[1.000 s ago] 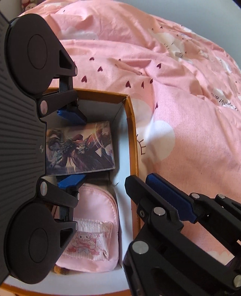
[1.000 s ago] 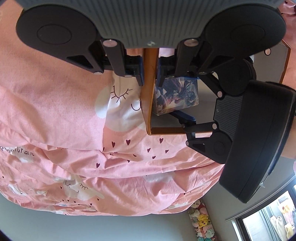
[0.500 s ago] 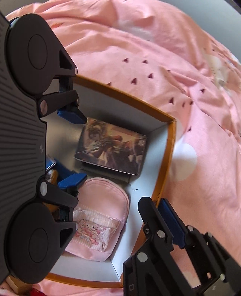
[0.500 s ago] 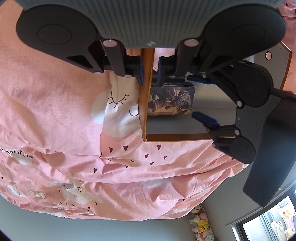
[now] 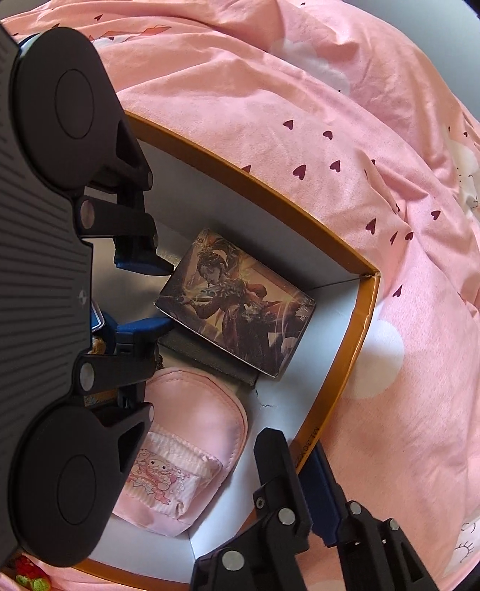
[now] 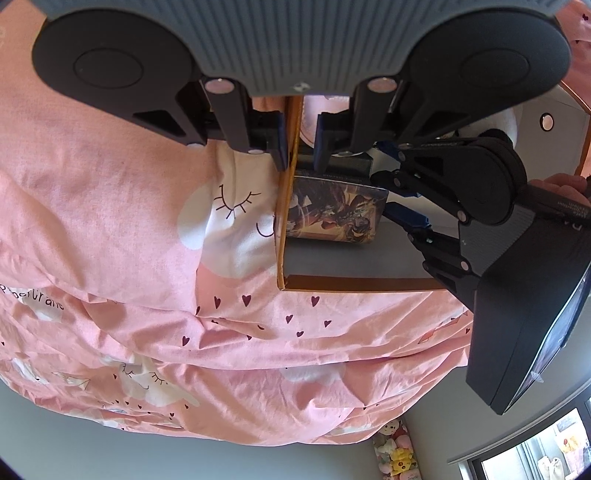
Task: Organize objects
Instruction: 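Withdraw both tools from the box toward the remaining items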
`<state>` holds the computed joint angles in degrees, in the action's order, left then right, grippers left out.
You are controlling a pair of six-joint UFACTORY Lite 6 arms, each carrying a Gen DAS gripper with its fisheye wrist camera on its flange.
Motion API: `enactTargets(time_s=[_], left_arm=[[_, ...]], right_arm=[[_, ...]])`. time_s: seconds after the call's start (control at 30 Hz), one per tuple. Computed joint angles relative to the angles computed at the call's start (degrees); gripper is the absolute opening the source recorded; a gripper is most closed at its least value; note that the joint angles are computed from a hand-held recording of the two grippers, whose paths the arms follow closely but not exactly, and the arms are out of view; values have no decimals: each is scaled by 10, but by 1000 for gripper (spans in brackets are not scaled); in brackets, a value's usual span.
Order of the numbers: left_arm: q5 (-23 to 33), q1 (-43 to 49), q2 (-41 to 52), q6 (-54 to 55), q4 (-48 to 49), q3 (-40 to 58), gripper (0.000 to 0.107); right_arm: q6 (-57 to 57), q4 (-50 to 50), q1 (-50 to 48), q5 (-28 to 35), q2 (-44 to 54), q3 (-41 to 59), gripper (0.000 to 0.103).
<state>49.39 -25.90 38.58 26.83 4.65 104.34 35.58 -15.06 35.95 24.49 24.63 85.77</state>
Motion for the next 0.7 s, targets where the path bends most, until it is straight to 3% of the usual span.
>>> enactTargets(time_s=[0.1, 0.27, 0.47, 0.7], left_arm=[[5, 2, -13, -2, -13, -2, 32], [-62, -1, -131, -32, -17, -116, 32], [-87, 12, -354, -94, -51, -281, 35], [-48, 20, -646, -214, -63, -497, 35]], right_arm=[[15, -17, 4, 1, -6, -4, 16], [88, -91, 31, 6, -54, -35, 23], [371, -346, 110, 8, -188, -151, 36], [580, -450, 238, 59, -288, -242, 37]])
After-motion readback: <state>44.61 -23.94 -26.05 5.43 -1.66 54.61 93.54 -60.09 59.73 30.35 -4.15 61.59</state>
